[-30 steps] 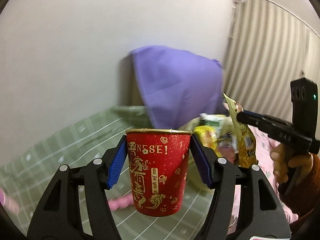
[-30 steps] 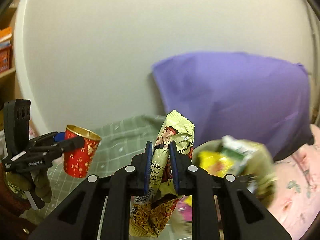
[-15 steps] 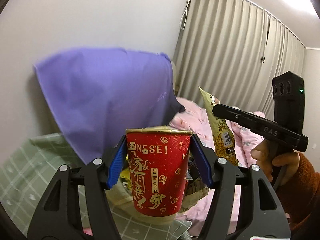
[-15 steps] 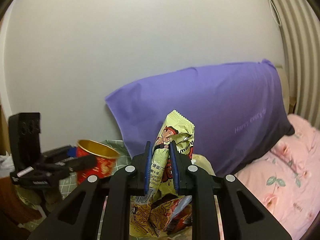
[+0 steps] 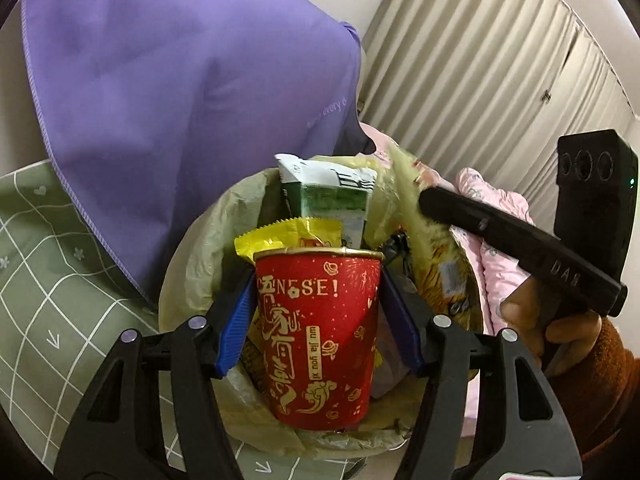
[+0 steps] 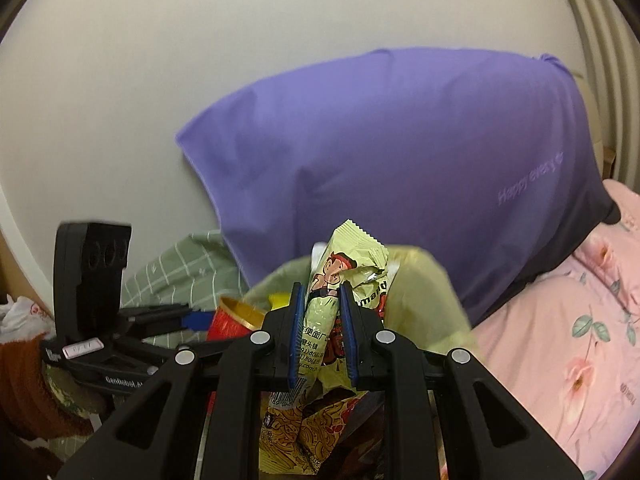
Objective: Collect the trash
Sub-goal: 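Lower the cup and wrapper into the trash bag and open both tools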
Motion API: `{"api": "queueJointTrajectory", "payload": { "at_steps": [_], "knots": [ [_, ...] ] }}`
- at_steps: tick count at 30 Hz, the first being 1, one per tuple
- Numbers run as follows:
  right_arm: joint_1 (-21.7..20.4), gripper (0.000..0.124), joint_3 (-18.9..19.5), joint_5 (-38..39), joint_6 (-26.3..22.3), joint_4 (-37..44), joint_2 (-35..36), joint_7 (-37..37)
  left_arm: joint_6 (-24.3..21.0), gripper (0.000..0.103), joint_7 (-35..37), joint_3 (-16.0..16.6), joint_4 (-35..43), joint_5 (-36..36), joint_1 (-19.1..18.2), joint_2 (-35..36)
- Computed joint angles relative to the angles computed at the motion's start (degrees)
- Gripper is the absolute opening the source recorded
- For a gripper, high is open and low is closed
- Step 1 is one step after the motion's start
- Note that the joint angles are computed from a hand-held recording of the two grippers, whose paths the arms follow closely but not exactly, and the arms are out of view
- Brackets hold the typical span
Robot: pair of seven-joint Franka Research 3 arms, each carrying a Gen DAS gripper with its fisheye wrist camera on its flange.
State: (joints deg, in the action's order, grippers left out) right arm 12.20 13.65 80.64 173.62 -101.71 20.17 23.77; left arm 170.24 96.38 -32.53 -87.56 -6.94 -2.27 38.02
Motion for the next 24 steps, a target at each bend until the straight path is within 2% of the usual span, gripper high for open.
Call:
{"api": "queueJointTrajectory", "payload": {
  "at_steps": [4, 6, 12, 16, 20, 24],
  "knots": [
    [1.2, 0.018, -1.6, -6.4, -1.3, -3.1, -1.0, 8.5, -1.3, 0.058, -1.5, 4.5, 0.5, 3.0, -3.8, -1.1],
    [0.7, 0.018, -1.3, -7.3, -1.5, -4.1, -1.3, 9.8, -2.7, 0.058, -2.3, 5.8, 2.4, 4.0, -5.2, -0.2],
    [-1.0, 0.018, -0.2, -4.4, -0.7, -4.9, -1.6, 7.8, -6.5, 0.058, -1.5, 5.4, 7.3, 2.9, -5.2, 2.8],
    [-0.8, 0.018, -1.1, -7.0, -2.0, -4.7, -1.1, 10.4, -8.8, 0.058, -0.8, 5.7, 8.3, 1.3, -4.9, 3.2],
    [-1.2, 0.018, -1.2, -9.0, -2.7, -4.3, -0.5, 12.4, -10.6, 0.058, -1.1, 7.6, 11.0, 1.3, -6.5, 4.6],
    [-1.8, 0.018, -0.8, -9.4, -2.9, -4.1, -0.4, 12.8, -14.1, 0.056, -2.7, 10.6, 16.1, 3.3, -9.7, 6.8]
  ]
}}
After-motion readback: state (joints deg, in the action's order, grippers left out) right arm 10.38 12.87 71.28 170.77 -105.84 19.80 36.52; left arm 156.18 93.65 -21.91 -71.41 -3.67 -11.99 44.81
